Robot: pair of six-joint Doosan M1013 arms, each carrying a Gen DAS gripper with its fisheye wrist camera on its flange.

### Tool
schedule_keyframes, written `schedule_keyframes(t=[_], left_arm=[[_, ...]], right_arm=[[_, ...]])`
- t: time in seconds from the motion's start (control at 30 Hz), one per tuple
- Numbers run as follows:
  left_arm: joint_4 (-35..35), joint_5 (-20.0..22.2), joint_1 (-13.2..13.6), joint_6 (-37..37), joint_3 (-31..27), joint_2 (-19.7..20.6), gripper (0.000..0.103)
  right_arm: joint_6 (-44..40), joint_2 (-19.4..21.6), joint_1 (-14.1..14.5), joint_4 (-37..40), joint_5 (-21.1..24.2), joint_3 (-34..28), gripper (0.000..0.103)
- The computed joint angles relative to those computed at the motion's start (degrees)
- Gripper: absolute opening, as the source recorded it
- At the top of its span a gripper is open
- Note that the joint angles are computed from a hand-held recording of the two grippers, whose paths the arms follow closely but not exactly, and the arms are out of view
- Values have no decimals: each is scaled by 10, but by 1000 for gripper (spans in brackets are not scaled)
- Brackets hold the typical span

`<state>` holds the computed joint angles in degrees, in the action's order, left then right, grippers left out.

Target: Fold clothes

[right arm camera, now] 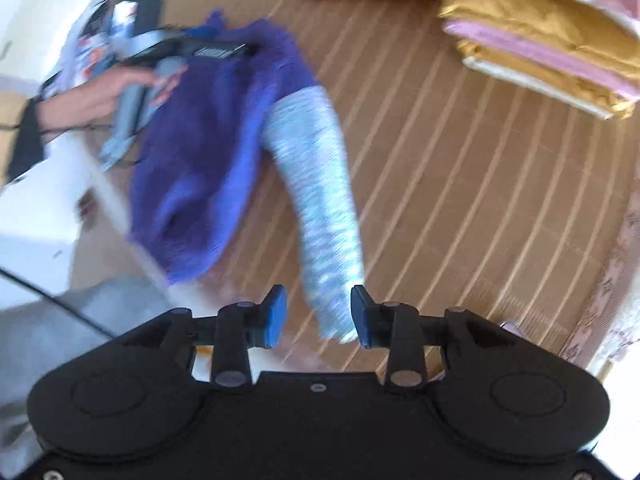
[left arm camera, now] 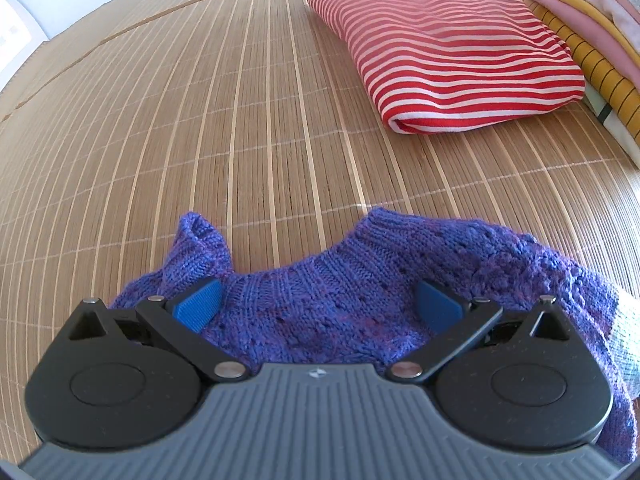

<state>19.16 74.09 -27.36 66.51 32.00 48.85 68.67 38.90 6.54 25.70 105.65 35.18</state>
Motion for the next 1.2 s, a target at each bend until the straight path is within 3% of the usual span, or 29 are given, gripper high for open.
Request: schedule_keyframes(t=[0.1, 0.23, 0.4, 0.43, 0.5, 0.63, 0.83, 0.93, 1.0, 1.13, 1.2], left_arm=[[5, 2, -1, -4, -1, 1, 103], [6, 5, -2, -4, -3, 2, 103], [8, 1, -3, -3, 1, 0, 103], [9, 0, -3, -4, 3, -1, 103], [10, -2, -3, -4, 5, -2, 103], [7, 1, -2, -1, 1, 0, 103], [7, 3, -2, 2, -2, 1, 103], [9, 6, -3, -1, -4, 2, 103], [8, 9, -3, -2, -7, 4, 103], [7, 5, -2, -1, -3, 2, 103], [8, 0, -2, -3, 3, -1, 103]], right_arm=[[-57, -22, 26, -77, -55, 55, 52], [-27, -44, 45, -94, -108, 128, 50], [0, -89, 79, -169, -226, 214, 49], [13, -95, 84, -175, -241, 224, 47], [33, -101, 92, -187, -257, 233, 20], [16, -115, 106, -227, -304, 249, 10], [16, -163, 133, -456, -539, 308, 11], [-37, -166, 131, -452, -533, 312, 15], [-82, -161, 119, -424, -477, 303, 36], [-80, -152, 96, -350, -375, 283, 40], [-27, -145, 83, -305, -342, 268, 41]])
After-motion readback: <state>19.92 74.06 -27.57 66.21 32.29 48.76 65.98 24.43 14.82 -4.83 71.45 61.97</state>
